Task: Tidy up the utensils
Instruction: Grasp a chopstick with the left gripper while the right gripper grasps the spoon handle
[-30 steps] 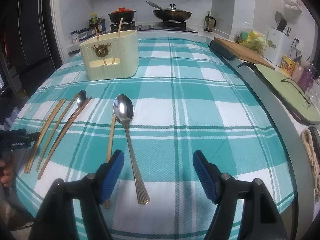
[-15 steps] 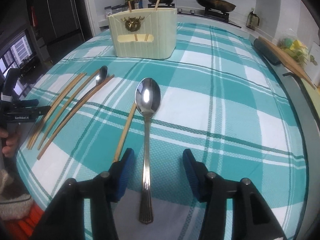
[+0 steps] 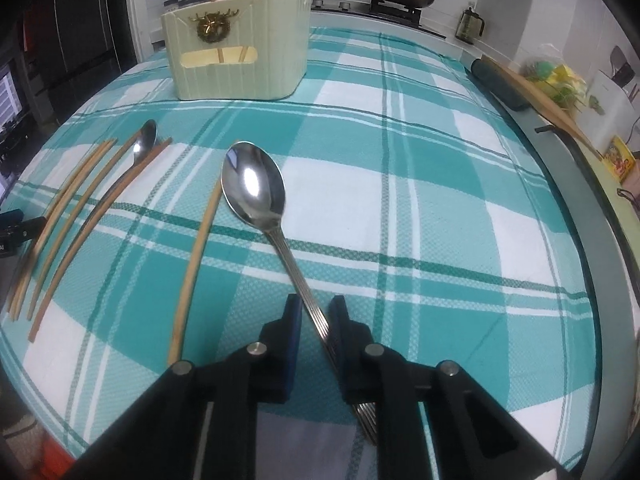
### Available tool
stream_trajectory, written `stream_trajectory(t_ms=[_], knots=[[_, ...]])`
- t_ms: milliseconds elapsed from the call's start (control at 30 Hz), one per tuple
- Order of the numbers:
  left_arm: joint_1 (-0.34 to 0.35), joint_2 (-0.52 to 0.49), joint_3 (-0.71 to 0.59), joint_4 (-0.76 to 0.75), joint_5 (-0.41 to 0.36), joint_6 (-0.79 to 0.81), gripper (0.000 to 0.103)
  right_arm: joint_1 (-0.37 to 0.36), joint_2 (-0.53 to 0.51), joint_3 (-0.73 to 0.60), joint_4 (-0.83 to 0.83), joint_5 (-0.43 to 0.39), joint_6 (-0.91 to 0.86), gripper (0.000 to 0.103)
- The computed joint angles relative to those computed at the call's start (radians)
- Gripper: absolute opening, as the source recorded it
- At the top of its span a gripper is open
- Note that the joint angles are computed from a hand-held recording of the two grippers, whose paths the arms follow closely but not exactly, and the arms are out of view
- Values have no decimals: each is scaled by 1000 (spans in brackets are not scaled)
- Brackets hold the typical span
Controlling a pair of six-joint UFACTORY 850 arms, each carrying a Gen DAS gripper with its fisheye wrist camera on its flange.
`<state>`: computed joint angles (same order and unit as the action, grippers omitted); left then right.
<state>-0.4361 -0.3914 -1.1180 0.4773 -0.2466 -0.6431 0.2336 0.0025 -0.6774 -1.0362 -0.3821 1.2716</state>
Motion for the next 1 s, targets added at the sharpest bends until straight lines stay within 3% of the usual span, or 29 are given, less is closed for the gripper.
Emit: stream_trajectory(t_ms=[67, 200, 333, 500, 800, 900, 1000], knots=[[6, -6, -13, -89, -9, 111, 103, -3, 6, 4, 23, -1, -33, 23], [10, -25, -46, -203, -37, 276, 102, -18, 14, 4, 79, 18, -168, 53], [-2, -50, -85, -198, -44, 334, 102, -55, 8, -11, 267, 71, -431, 54], [7, -102, -166, -418, -86, 572, 96, -88, -39, -56, 389, 115, -659, 54], [7, -170, -278, -520, -143, 706, 82, -106, -191, -208, 709, 192, -1051, 54], [3, -178, -295, -543, -152, 734, 69, -107, -231, -250, 757, 203, -1121, 54], [-4, -175, -293, -571, -141, 778, 49, -119, -245, -265, 885, 213, -1236, 54]])
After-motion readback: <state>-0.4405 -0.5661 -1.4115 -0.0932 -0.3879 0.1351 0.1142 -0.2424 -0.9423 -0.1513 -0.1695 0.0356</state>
